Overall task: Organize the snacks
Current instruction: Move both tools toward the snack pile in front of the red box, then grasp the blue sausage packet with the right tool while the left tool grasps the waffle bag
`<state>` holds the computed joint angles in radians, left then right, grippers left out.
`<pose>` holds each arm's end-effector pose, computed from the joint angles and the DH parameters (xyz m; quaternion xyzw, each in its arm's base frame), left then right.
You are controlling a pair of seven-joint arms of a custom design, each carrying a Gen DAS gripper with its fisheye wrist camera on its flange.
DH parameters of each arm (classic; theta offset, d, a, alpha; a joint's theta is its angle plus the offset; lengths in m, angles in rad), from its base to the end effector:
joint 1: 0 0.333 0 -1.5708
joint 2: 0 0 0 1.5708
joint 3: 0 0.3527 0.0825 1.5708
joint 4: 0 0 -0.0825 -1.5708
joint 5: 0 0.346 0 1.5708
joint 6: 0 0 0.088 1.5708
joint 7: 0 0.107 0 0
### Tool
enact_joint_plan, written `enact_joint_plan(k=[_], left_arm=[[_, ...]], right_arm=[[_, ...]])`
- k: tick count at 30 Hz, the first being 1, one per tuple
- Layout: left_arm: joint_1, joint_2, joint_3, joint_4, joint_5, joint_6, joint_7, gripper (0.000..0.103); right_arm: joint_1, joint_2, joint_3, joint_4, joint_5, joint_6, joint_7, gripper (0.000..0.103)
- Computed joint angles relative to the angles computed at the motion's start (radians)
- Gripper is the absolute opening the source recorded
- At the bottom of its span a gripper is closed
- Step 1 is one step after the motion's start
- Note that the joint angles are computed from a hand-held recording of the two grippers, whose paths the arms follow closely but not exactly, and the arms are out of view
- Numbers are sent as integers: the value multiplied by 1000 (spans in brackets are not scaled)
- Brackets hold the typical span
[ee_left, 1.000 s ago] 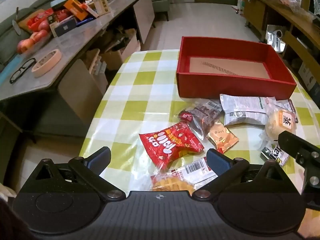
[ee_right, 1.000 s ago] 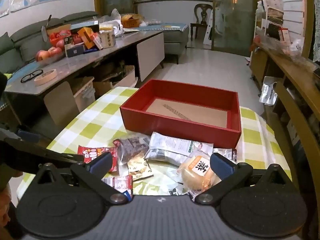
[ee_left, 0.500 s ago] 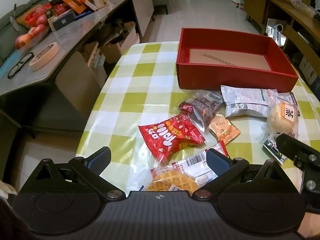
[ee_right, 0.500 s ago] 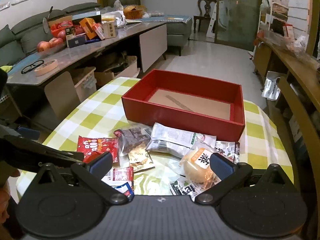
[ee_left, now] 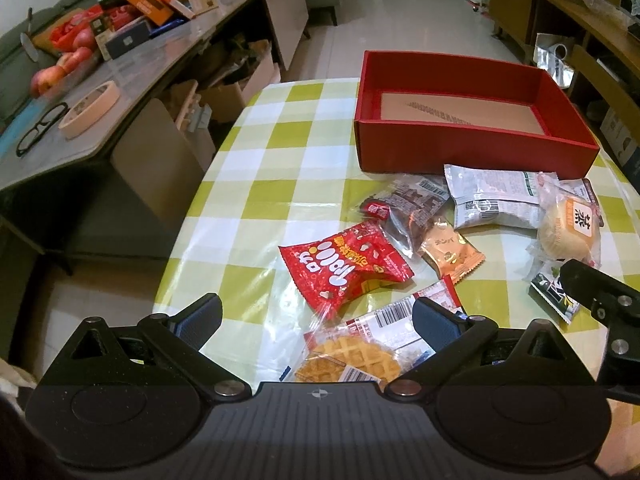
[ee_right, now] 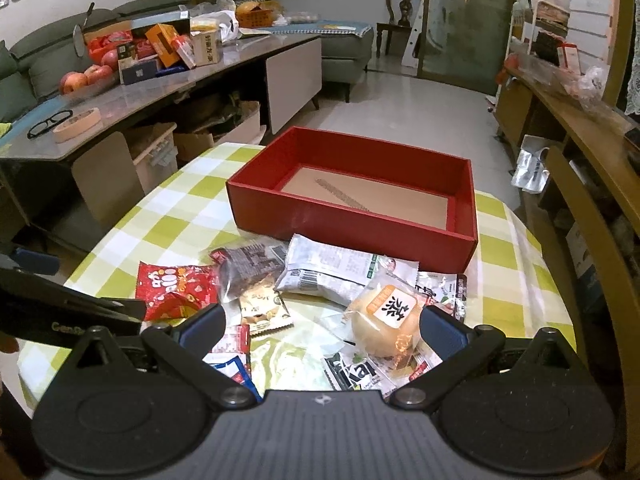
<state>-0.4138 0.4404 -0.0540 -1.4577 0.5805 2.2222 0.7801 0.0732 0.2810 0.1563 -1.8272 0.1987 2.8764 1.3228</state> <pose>0.6344 -0.2923 0.5152 -0.6939 0.6600 -0.1162 0.2634 0.6411 0.1256 0.5274 -0.7394 0.5550 -0.2108 0.3175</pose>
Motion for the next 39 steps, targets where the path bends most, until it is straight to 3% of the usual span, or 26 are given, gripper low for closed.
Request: enact_joint_plan(k=[16,29,39], left_arm=[[1,-1,-1,-4,-4,11,8,102],[1,-2,-1,-7,-6,-1,14,102],[1,2,-2,-11,-8,-35,15,102]], right_arm=[[25,18,-31,18,-93,-30,76,103],[19,26,-17,35,-83,-79,33,103],[46,44,-40,59,-127,-142,36,103]])
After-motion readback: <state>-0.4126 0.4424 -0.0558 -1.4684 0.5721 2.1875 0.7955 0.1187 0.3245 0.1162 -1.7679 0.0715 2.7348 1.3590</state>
